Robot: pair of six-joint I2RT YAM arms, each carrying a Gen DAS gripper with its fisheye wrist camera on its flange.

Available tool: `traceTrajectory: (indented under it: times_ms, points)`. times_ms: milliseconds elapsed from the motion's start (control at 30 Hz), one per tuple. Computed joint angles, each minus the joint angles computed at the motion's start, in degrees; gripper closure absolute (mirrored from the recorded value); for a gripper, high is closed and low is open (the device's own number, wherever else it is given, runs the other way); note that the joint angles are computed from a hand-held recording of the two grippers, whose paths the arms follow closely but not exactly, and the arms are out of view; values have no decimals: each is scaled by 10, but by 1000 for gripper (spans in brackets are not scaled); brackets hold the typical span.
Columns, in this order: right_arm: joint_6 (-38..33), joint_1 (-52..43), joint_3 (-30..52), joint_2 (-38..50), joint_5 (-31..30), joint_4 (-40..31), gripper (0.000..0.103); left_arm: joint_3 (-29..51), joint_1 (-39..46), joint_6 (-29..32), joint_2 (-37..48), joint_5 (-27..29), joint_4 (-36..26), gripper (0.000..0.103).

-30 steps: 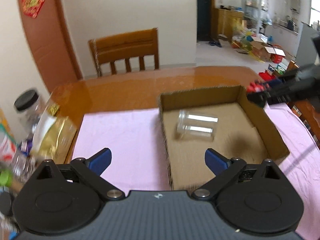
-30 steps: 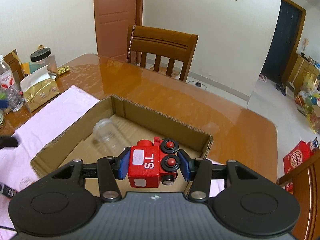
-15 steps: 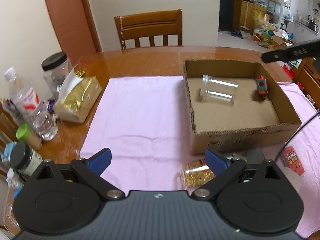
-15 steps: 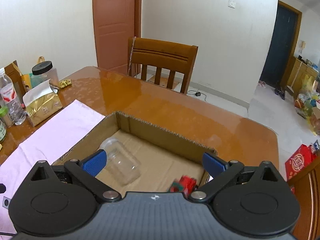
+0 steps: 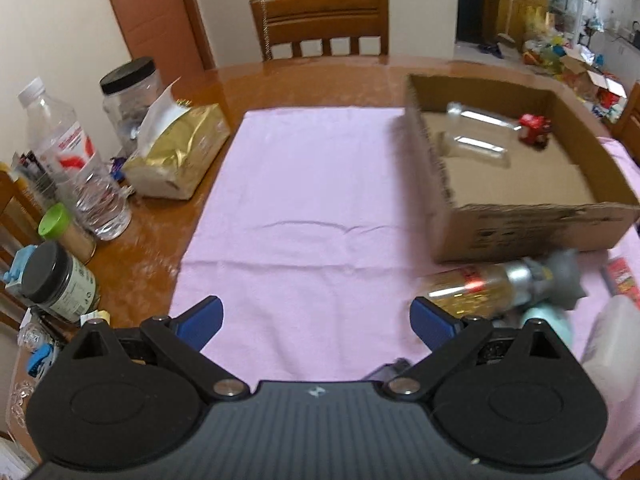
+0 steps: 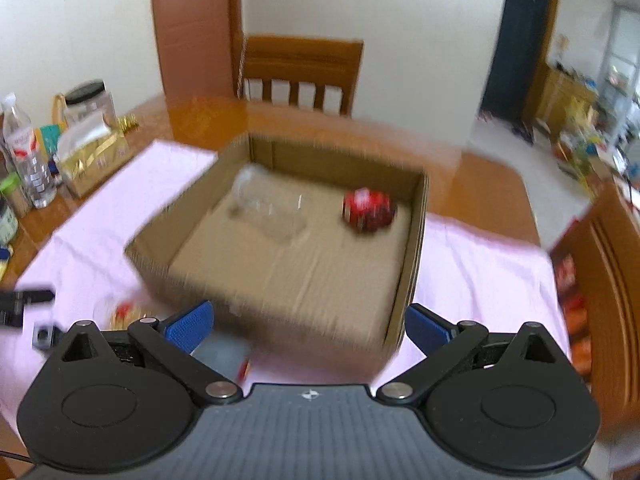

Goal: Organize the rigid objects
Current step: 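Withdraw both tools from the box back over the cloth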

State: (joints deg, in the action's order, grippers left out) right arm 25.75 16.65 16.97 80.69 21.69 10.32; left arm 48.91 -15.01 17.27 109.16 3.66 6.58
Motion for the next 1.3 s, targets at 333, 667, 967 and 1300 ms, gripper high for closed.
traceTrajectory:
  times_ms: [333, 667, 967, 1300]
  points:
    - [247, 193, 35, 93, 91, -111, 0, 30, 25, 67, 69, 15, 12, 4]
    - [392, 276, 98, 119, 127, -239, 0, -24, 64, 140, 29, 112, -10, 4]
    - [399, 310, 107, 158, 110, -226, 0, -93, 69, 145, -12, 148, 2, 4]
    - [286, 267, 15, 141, 64, -85, 0, -166, 2, 38, 2, 79, 109, 4]
